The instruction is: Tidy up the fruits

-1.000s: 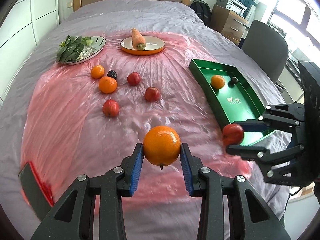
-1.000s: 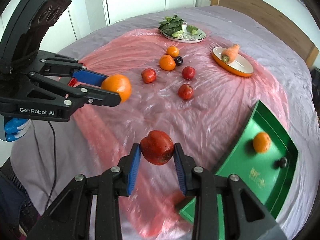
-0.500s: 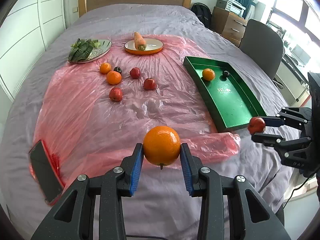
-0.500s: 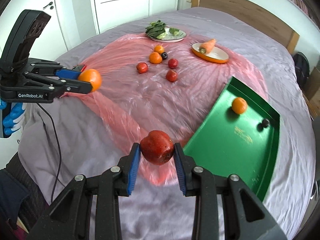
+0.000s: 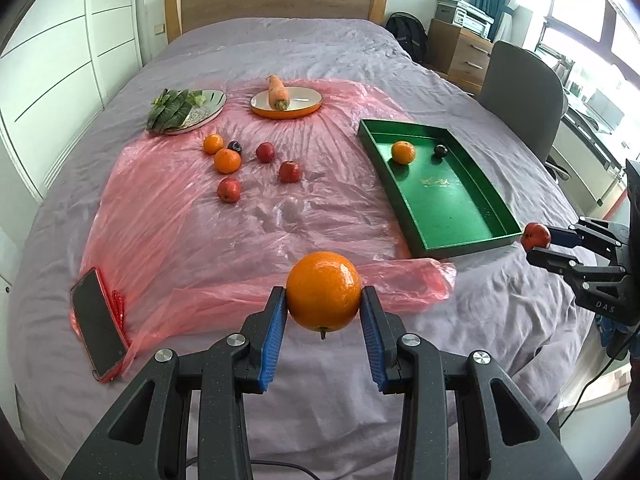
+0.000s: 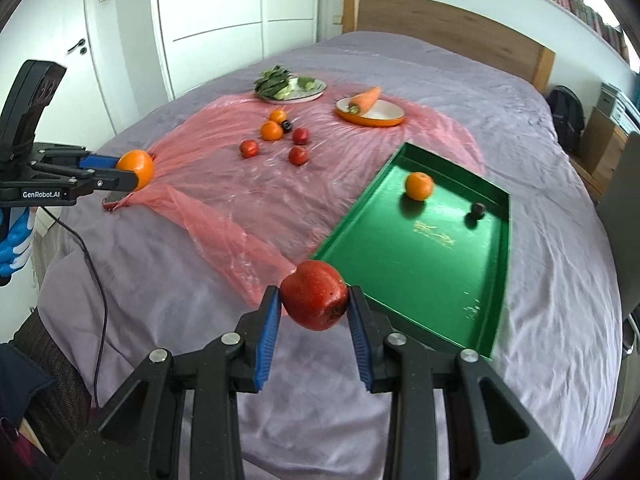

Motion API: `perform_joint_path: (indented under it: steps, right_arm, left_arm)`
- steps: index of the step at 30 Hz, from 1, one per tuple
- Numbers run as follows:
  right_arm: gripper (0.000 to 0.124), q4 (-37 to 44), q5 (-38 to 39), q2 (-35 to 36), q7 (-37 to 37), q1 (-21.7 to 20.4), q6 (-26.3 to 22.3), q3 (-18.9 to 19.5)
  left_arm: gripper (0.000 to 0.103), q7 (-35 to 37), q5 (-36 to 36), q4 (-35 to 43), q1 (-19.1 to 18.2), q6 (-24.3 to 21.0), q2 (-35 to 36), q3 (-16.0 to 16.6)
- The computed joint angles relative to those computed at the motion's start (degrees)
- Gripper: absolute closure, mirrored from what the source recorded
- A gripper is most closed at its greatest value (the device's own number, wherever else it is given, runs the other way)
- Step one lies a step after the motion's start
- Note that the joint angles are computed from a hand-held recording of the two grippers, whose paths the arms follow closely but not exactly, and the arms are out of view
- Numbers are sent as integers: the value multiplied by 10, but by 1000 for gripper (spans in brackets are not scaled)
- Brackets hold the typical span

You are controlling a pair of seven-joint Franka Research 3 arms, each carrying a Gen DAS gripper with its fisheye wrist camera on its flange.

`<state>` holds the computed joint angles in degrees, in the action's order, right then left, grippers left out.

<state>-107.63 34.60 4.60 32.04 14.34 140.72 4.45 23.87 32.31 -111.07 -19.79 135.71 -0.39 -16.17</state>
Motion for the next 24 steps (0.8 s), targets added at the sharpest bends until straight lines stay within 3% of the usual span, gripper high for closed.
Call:
perform_joint_path:
  steps: [9,24]
  right_arm:
    - [69,8,26,5,-11,-19,6,-9]
    - [69,65,17,57,16,-45,7,-13]
  left_arm:
    - [71,22,10,82,-20,-27,58,-2]
    - [71,115,-17,262,-60,-49,197,24]
